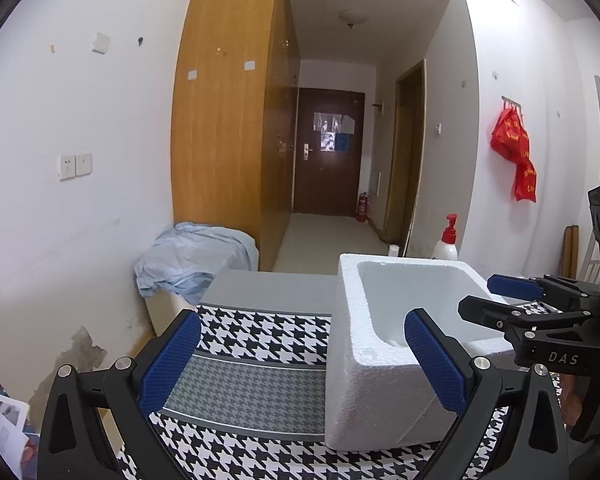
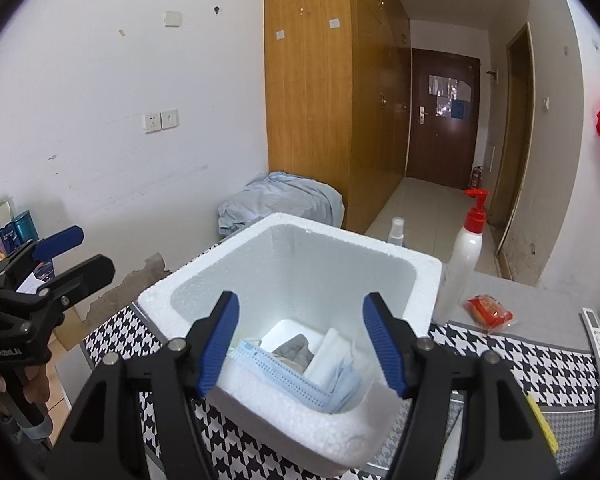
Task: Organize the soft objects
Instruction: 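Lower the blue mask into the foam box and open the right gripper, then withdraw the open right gripper up from the foam box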
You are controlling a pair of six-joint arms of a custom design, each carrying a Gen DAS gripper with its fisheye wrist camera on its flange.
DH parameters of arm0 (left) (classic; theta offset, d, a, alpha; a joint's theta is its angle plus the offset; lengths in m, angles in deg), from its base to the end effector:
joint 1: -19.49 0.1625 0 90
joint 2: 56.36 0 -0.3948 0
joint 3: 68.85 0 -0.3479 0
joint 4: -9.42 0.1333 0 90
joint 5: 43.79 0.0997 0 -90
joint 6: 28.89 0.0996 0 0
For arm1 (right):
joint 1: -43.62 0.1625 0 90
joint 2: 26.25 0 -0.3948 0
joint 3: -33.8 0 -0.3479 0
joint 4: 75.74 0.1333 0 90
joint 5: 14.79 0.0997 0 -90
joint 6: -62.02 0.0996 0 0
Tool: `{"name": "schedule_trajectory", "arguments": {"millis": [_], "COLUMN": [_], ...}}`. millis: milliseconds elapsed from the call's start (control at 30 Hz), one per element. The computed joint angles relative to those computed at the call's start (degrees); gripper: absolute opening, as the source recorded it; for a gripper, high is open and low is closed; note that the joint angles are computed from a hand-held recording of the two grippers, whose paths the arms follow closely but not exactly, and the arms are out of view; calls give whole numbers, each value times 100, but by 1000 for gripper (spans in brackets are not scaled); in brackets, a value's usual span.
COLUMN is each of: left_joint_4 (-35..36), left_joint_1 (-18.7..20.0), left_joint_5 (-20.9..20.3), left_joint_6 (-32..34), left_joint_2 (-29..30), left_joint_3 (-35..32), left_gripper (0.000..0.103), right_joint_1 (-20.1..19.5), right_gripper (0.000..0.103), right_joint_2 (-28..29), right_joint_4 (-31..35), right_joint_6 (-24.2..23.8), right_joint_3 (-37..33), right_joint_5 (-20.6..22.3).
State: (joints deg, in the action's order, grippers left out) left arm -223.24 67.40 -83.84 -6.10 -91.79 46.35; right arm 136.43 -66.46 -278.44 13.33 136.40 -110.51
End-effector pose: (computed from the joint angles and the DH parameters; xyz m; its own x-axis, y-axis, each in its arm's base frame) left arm -0.1702 -0.5011 0.1085 -0.7430 0.0625 -0.6664 0.6435 0.3406 -0.6855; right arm 0.1528 -0.5959 0.1225 -0.6350 -0.4608 0.6200 -0.7700 0.4420 -0.4602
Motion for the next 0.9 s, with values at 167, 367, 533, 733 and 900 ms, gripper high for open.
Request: {"name": "schedule_trajectory", "arguments": {"millis": [167,367,533,733,900], "left_joint_4": [-49,-50,-75,-76,-83], "left_joint_1": [-63,-170,-294,-448,-571], "left_joint_5": [31,36,130,266,343], "left_joint_6": [-39,11,14,-49,-100], "left_joint_2": [7,40,106,187,268], "left_joint_3": [24,37,35,82,78], "left_gripper": [102,102,102,102,102], "right_joint_1": [-22,-68,-116,-217,-341], "right_gripper": [69,69,69,85,97], "right_joint_2": [-100,-227,-336,-497,-682], "right_joint_4": [-133,-337,-499,-671,-793], "right_joint_6": [-55,-56,-48,4,-33], "right_joint_3": [195,398,559,788,1031], "right_joint_5": [24,96,129,323,615]}}
